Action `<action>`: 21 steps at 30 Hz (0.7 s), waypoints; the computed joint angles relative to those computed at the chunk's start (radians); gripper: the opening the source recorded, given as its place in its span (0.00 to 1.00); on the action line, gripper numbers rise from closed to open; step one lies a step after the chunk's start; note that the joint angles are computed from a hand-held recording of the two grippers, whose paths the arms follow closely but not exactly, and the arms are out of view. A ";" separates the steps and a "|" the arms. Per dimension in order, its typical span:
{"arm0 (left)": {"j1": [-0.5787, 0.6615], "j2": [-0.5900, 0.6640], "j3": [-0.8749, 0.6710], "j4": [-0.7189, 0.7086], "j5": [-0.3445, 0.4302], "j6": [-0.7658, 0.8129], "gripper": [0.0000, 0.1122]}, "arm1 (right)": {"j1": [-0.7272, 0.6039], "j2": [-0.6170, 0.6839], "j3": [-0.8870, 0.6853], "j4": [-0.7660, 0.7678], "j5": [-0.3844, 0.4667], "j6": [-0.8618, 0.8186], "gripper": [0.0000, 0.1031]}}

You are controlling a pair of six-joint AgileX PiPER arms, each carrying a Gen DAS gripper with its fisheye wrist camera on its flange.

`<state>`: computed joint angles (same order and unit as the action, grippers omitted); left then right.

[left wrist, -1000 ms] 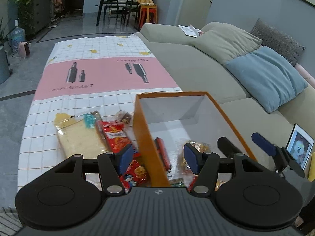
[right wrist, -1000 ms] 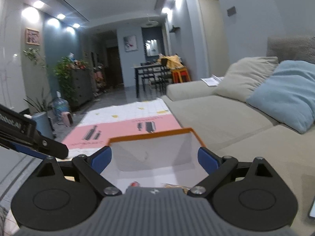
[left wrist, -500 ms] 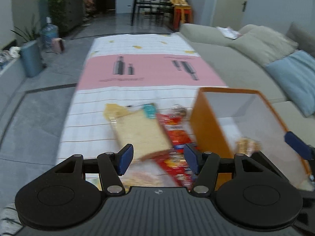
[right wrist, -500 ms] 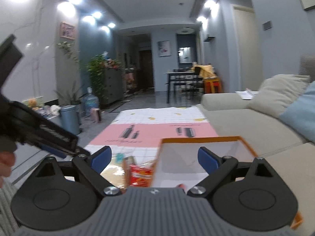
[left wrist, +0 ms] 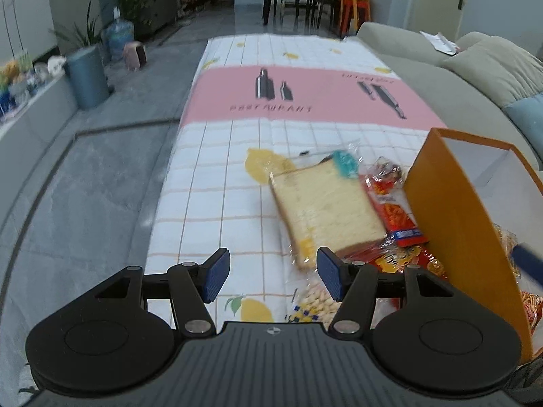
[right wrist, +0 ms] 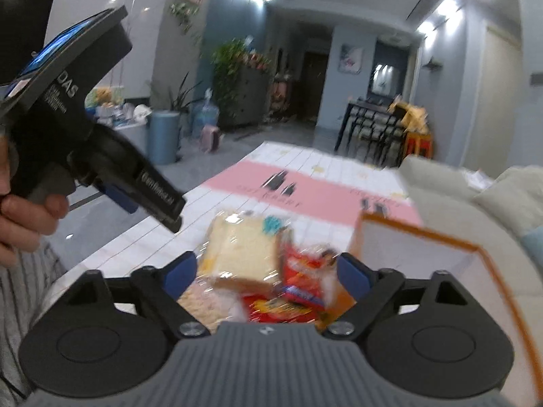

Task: Organize snacks
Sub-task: 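Move both grippers back toward the bread and peanut bags on the cloth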

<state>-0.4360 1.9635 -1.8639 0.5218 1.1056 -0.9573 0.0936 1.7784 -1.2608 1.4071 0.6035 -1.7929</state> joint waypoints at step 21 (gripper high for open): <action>0.116 0.044 0.001 -0.159 0.046 0.057 0.62 | 0.203 0.353 -0.432 -0.621 0.133 0.697 0.93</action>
<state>-0.3197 2.0077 -1.8633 0.3631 1.1521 -0.8999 0.2969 2.1314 -1.6927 0.7862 0.7362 -1.0955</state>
